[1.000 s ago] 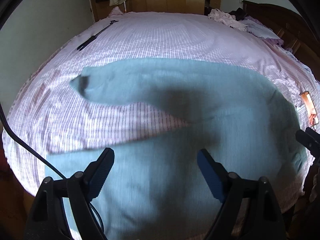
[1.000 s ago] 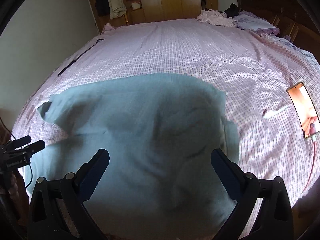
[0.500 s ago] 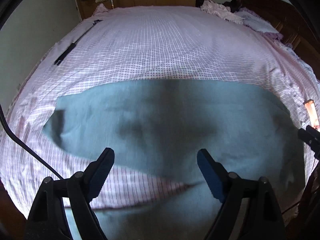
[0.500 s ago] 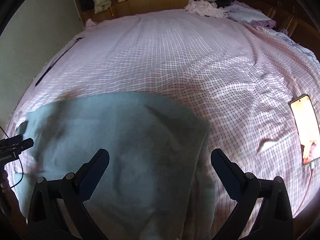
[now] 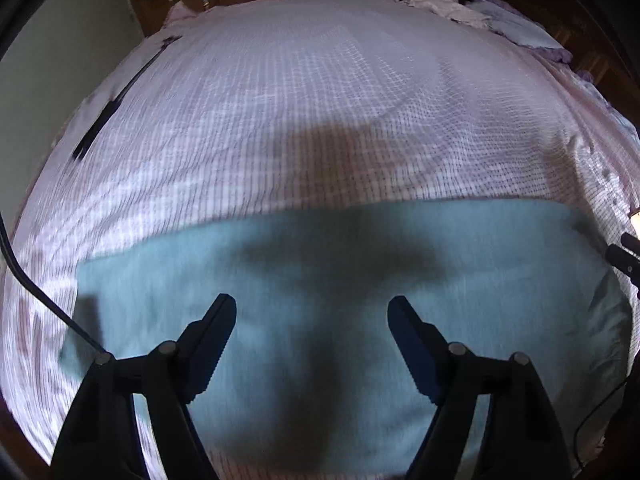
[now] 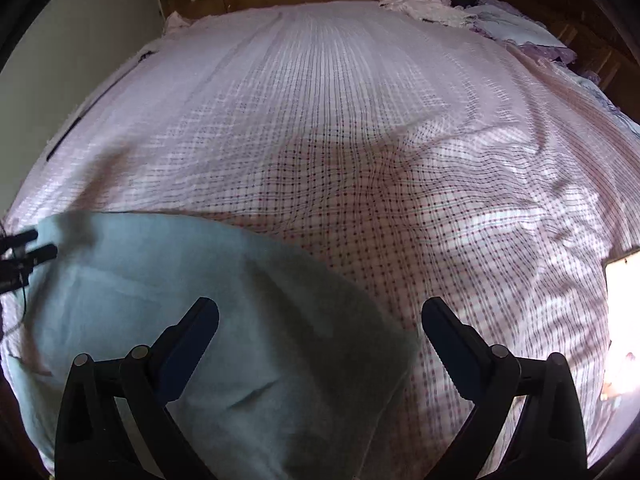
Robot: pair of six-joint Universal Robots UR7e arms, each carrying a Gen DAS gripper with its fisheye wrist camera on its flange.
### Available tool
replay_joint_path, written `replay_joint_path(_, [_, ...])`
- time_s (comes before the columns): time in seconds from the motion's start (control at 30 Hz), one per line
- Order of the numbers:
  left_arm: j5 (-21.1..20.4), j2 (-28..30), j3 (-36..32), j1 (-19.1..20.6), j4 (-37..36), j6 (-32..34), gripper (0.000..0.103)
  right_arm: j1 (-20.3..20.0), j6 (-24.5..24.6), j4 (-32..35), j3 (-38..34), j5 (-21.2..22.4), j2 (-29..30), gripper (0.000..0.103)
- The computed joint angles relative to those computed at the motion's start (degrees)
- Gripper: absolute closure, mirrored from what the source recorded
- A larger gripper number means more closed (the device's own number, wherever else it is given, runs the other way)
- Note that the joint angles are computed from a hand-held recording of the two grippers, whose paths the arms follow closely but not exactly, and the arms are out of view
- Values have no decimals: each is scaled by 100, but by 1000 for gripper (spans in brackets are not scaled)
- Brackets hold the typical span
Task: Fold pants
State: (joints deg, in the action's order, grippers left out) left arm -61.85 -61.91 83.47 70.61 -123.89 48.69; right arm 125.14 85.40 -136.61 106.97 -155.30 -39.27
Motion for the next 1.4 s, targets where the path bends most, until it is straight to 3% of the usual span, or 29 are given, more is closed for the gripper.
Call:
replay_joint_path(0.23, [-97,512,-232,25,-300,630,21,-323,-266,-299,192,266,-68,5])
replay_joint_path(0.33, [-13,684,-249,74,-551,956,20,-441,-610,-972,390,372,-11,5])
replay_joint_path(0.57, [-254,873,-484,237,-462,1628,13,-441,-885,-1485,438,-112,352,4])
replay_joint_path(0.7, [-213,1070,-812,293,-79,1338,7,-382,-636,-1313,407,-255,403,5])
replay_joint_path(0.77, [-185,1250,-1127,315,236,1242,3,-343,-619,-1166,388,-224,339,10])
replay_joint_path(1.0, [-55,1702,-1795,319,643,1532,3,-299,-1466,-1296,275,-201,355,28])
replay_joint_path(1.23, [-207,1645,-1646,308,521,1816,26,-424,-2798,-2316,218,173,437,46])
replay_joint_path(1.3, [-260,1669,-1702,314,591,1806,35,-454,-3252,-2715,239,365,417,65])
replay_joint_path(1.33, [-263,1617,-1624,306,554,1787,46,-461,-3455,-2867,259,466,387,72])
replay_joint_path(1.37, [-268,1589,-1610,307,554,1776,63,-459,-3668,-2963,248,574,348,86])
replay_joint_path(1.4, [-256,1584,-1600,294,507,1749,72,-437,-3769,-2935,222,634,313,98])
